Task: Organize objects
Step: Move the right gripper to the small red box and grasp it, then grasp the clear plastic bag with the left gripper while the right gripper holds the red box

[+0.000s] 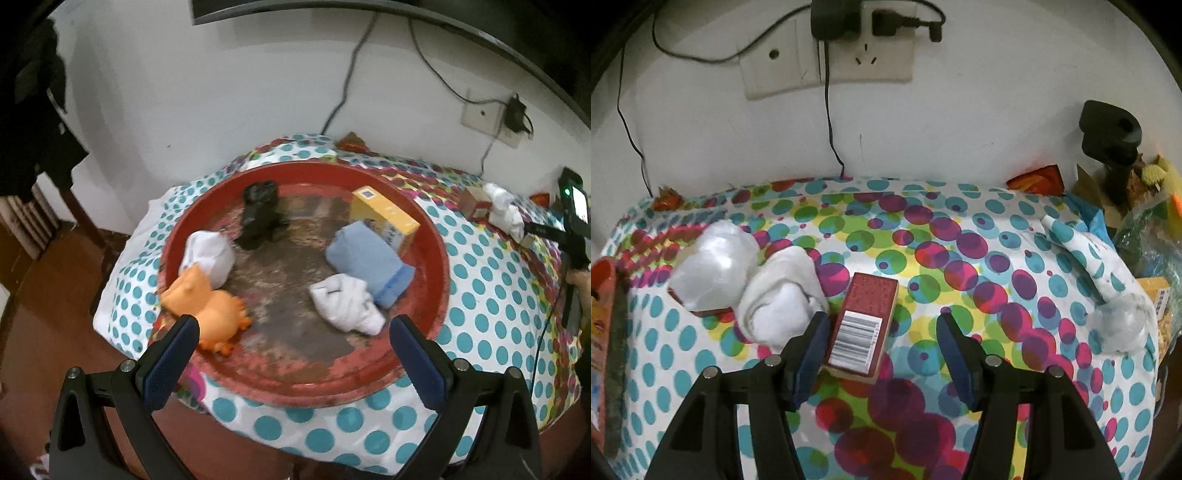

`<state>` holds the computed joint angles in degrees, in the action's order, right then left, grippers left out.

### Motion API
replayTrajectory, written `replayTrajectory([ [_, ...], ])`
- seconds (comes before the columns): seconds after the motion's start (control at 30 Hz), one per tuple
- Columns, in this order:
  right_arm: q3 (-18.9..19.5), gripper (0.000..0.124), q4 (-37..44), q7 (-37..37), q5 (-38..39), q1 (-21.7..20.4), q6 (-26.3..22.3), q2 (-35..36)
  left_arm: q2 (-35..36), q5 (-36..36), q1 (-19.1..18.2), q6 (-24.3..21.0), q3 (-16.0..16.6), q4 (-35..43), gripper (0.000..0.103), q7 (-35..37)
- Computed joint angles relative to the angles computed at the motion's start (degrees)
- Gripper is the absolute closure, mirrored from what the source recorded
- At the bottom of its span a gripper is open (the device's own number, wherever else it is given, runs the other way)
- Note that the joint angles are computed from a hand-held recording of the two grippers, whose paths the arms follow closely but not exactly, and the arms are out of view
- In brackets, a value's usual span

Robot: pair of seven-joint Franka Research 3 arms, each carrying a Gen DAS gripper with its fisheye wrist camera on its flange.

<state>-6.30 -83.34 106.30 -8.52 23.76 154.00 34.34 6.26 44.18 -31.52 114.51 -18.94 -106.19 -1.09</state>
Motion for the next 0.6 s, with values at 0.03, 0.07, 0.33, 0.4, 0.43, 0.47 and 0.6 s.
replayTrajectory([
  [0.03,-0.09,0.063,0.34,-0.13,-0.12,0.00,-0.11,0.33,0.96,0.16,-0.04,-0.06,-0.01,1.11,0.000,0.81],
  [0.07,-0.10,0.063,0.64,-0.25,-0.09,-0.08,-0.28,0.62,1.92,0.26,-0.12,-0.06,0.08,2.24,0.000,1.48],
  [0.33,1.65,0.081,1.02,-5.30,2.79,-2.04,1.06,2.07,10.73,0.86,-2.26,-0.01,2.14,13.72,0.000,7.97],
  [0.4,2.28,0.084,0.90,-7.63,3.35,-2.54,1.70,2.07,13.97,0.89,-3.28,-0.58,3.03,18.23,0.000,10.42],
  [0.43,2.52,0.089,0.83,-8.44,3.87,-2.77,1.81,2.01,15.68,0.86,-3.89,-0.83,3.53,20.65,0.000,11.66],
  [0.47,2.55,0.094,0.78,-9.07,4.17,-2.80,1.99,2.00,17.26,0.80,-4.48,-0.90,4.06,22.95,0.000,12.83],
  [0.6,3.30,0.095,-0.99,-12.68,5.79,-3.57,3.93,1.17,25.68,0.30,-7.27,-0.90,6.61,35.05,0.000,18.33],
])
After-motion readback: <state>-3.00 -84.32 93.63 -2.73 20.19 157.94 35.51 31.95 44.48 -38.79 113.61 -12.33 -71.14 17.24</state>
